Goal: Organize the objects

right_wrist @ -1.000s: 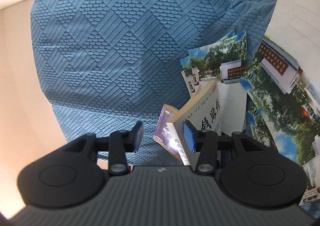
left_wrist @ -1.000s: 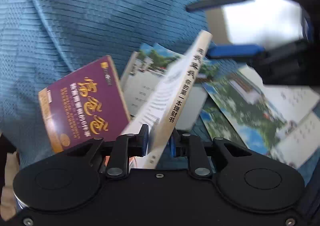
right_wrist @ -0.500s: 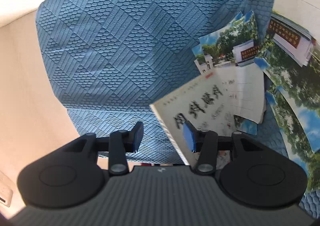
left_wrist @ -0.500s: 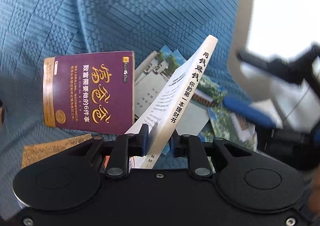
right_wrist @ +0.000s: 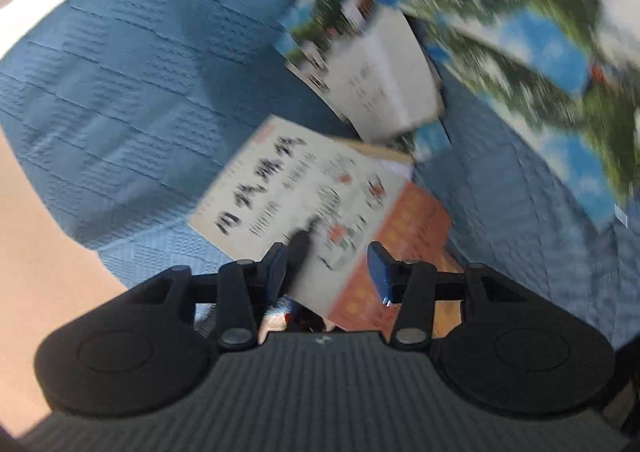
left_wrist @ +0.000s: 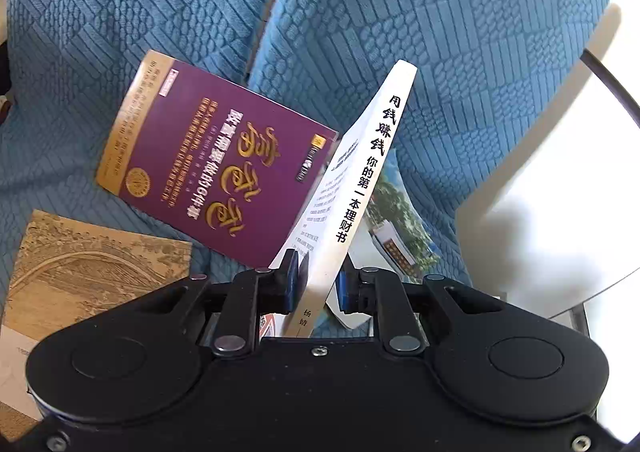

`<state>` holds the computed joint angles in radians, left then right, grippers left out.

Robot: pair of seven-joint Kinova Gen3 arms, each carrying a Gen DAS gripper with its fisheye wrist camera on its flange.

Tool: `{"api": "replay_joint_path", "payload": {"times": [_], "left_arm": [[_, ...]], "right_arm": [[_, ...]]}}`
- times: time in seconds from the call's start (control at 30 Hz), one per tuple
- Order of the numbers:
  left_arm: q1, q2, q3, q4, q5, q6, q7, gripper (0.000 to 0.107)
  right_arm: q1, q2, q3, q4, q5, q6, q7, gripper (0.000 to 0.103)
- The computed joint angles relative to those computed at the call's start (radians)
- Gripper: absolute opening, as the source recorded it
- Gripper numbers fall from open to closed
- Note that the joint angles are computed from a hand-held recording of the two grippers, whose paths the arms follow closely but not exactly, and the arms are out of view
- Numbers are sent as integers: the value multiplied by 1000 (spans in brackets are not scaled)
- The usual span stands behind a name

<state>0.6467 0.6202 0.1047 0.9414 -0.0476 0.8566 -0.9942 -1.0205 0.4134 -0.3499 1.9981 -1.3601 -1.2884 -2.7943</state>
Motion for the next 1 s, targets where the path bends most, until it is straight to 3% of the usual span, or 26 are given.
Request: {"api": "replay_joint_path", "payload": {"times": [0.1, 0.2, 0.3, 0.43, 0.77, 1.0], "left_arm": [[-29, -4, 18, 3, 36, 4, 0, 17], [-42, -4, 26, 6, 53, 2, -21, 17], [-54, -2, 33, 4, 73, 7, -30, 17], [-71, 11, 40, -14, 101, 19, -38, 17], [-99, -5, 50, 25, 153, -13, -47, 17], [-120, -36, 53, 68, 183, -32, -42, 10]], "right_arm": [[16, 30, -12, -61, -10, 74, -34, 51], [-10, 91, -11, -118, -18, 44, -128, 71], [-40, 167, 12, -160, 23, -33, -240, 71], [-44, 263, 5, -266, -14, -153, -351, 71], [3, 369, -31, -417, -24, -242, -344, 71], [-5, 419, -19, -430, 1, -341, -341, 69]]}}
